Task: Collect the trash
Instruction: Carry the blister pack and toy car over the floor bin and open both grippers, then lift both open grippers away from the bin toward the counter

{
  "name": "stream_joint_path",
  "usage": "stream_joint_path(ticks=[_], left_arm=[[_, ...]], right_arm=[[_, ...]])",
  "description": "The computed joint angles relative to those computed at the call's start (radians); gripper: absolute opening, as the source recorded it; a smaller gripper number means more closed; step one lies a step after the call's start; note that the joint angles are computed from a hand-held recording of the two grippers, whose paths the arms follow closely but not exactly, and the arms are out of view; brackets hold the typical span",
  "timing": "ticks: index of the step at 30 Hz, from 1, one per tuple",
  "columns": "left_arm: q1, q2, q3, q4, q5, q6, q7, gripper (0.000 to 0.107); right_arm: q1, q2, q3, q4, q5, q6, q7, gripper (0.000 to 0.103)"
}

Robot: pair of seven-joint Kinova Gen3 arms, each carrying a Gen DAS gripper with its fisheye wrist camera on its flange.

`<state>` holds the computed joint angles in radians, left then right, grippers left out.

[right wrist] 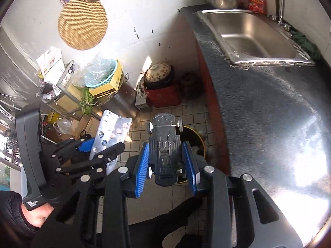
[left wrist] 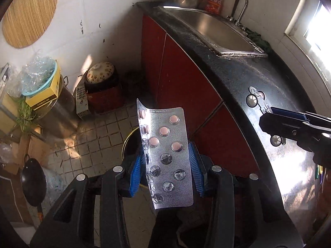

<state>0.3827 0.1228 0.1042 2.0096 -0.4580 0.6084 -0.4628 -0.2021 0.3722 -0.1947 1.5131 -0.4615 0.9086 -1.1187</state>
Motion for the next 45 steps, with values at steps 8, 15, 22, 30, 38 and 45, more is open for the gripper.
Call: stream_joint_path(ticks=[8,15,22,30,38,45], left_arm=[[-0.083,0.138,-0.050,0.108,0.108,-0.250,-0.164,0.041],[-0.146,0.201,-0.057,0.123,0.250,-0.331,-0.353,0.041],[-0.158,0.214,-0.078,0.109,0.349,-0.321,-0.477,0.069],[-0.083,0.188,-0.153,0.123,0.325,-0.300,-0.442,0.083],[0.003,0.122,-0.172,0.062,0.209,-0.196,-0.302,0.084],[0.083,0.106,-0.061,-0.126,0.063,-0.053,-0.245,0.086]], right_arm=[[-0.099,0.172,0.017,-0.119,0.111,0.035,-0.135,0.033],[-0.130,0.255,0.013,-0.195,0.166,0.067,-0.207,0.033],[-0.121,0.294,-0.012,-0.254,0.170,0.101,-0.227,0.060],[-0.084,0.257,-0.011,-0.226,0.136,0.074,-0.198,0.077],[0.004,0.138,-0.015,-0.140,0.067,0.056,-0.148,0.078],[0.142,-0.094,0.049,0.031,-0.005,-0.012,-0.071,0.083]])
